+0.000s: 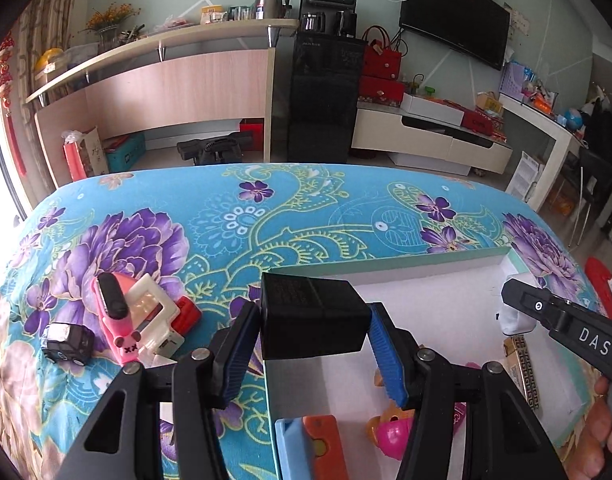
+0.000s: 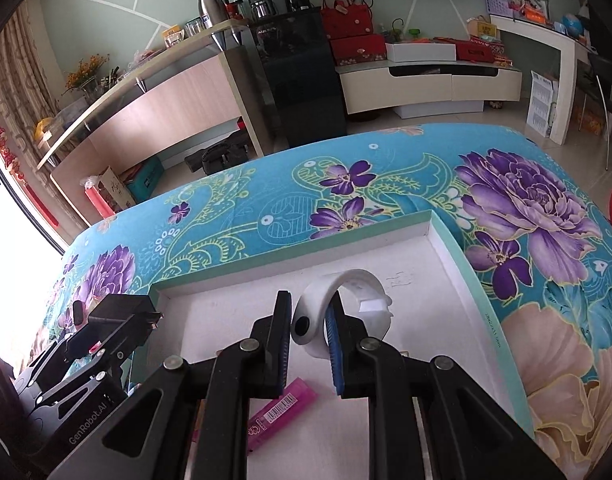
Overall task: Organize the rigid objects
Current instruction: 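Carry the black charger and white earbud case into the tray and release both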
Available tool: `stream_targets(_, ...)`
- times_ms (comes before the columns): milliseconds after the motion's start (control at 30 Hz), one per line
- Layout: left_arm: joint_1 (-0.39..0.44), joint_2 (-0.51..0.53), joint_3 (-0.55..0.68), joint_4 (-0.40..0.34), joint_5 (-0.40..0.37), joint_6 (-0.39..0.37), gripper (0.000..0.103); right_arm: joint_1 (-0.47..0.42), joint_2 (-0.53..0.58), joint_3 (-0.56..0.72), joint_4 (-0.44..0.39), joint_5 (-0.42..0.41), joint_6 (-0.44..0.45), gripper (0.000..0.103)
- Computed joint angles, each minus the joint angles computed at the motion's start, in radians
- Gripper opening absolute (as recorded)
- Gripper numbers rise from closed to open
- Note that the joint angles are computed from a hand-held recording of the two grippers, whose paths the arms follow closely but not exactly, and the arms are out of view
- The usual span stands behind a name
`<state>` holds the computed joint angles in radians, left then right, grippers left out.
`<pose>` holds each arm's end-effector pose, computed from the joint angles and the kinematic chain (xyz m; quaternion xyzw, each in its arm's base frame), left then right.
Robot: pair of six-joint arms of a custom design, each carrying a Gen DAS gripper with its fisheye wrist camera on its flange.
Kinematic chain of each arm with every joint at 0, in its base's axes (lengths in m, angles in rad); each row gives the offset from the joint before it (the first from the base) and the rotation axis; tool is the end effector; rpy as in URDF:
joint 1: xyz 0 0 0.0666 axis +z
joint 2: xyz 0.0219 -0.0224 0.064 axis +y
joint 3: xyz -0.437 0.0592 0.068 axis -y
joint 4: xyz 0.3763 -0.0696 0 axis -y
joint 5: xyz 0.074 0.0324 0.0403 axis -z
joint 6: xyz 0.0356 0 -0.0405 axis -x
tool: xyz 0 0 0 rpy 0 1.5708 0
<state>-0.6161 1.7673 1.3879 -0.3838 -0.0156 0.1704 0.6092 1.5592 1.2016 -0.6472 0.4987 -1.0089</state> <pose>0.4918 -0.3480 0.3306 0.2002 0.8975 -0.1439 0.3657 0.4148 0.2682 0.3477 0.2523 0.8983 0.0323 0.3582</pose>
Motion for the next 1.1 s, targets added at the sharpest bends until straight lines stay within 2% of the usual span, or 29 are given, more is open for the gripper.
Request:
stream_targets(433, -0.018, 0.045, 0.033, -0.044, -0.004, -0.018, 0.059, -0.017, 0.023, 0.005, -0.027, -0.033, -0.028, 0.018)
stream_targets(567, -0.018, 0.036, 0.024, -0.024, 0.002, -0.022, 0.059, -0.021, 0.027, 0.005, -0.029, -0.042, -0.034, 0.018)
stream_targets(800, -0.014, 0.035, 0.025, -0.033, 0.006, -0.016, 0.060, -0.022, 0.031, 0.013, -0.043, -0.041, -0.041, 0.019)
stream_targets(833, -0.012, 0.034, 0.024, -0.031, 0.006, -0.014, 0.061, -0.022, 0.032, 0.013, -0.043, -0.042, -0.041, 0.022)
stream_targets(933, -0.009, 0.029, 0.020, -0.024, 0.009, -0.004, 0.064, -0.021, 0.033, 0.013, -0.035, -0.044, -0.037, 0.046)
stream_targets(1100, -0.001, 0.018, 0.011, -0.011, 0.007, 0.010, 0.068, -0.015, 0.040, 0.027, -0.048, -0.030, -0.024, 0.047)
